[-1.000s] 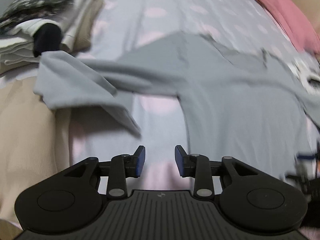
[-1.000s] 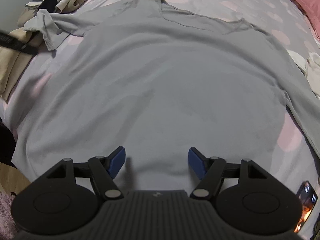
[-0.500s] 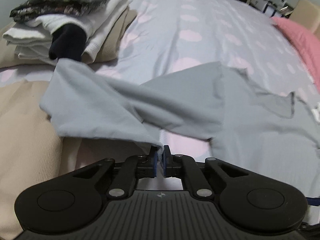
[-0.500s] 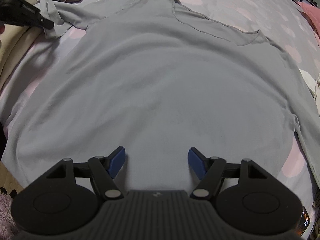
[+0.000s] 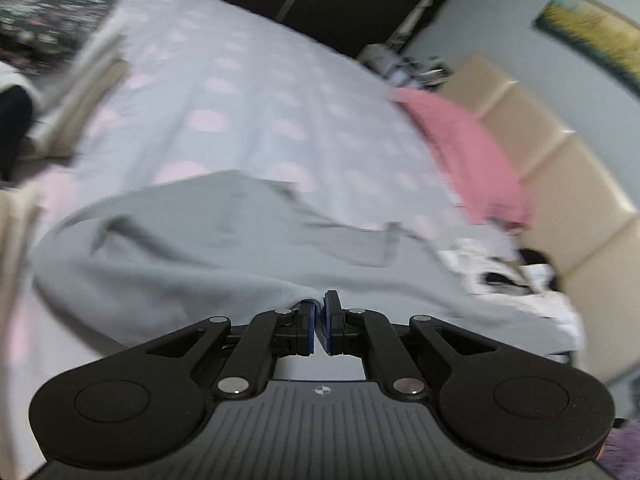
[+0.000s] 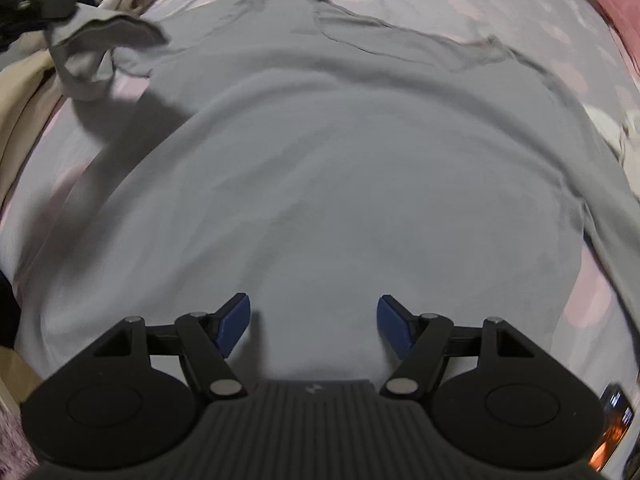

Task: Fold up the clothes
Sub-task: 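Fold the held sleeve across the shirt body toward the hem with the left gripper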

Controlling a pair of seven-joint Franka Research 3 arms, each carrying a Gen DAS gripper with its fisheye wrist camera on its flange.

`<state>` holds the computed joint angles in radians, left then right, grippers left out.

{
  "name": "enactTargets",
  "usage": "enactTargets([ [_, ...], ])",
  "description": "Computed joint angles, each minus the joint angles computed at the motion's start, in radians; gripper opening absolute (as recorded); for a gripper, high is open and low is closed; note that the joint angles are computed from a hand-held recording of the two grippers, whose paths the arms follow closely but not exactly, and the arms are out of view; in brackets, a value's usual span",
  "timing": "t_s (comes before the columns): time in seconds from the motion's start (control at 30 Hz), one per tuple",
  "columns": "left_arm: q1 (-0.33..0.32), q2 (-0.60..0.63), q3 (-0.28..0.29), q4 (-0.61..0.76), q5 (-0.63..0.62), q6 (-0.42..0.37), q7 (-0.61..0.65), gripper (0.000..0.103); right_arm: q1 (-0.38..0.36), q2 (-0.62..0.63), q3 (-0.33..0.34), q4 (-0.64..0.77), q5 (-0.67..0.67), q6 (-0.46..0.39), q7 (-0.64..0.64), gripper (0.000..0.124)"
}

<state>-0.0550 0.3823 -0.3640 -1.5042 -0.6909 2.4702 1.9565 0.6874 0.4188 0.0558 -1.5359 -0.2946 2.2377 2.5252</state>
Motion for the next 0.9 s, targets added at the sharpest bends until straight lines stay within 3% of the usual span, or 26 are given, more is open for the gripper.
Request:
enactTargets([
  [0.1,0.012,-0.003,-0.035,-0.016,-0.081,-0.044,0.041,0.003,0.003,-0.017,-0.007,-0.028,-0.012,0.021,0.035,0.073],
  [0.3,-0.055,0.011,-0.006,-0.038,0.021,-0.138,-0.002,0.003,0.007,-0.008,-0.003,-0.025,-0.021,-0.016,0.091,0.078],
  [0.47,-0.089,0.033,0.014,-0.050,0.133,-0.207,-0.046,0.003,0.018,0.009,0.001,-0.020,-0.033,-0.025,0.082,0.093],
  [0.57,-0.097,0.041,0.022,-0.055,0.183,-0.235,-0.068,0.003,0.026,0.020,0.001,-0.018,-0.046,-0.024,0.067,0.102],
  [0.9,-0.112,0.051,0.023,-0.057,0.285,-0.256,-0.110,0.003,0.055,0.035,-0.013,-0.017,-0.094,-0.023,0.081,0.103],
])
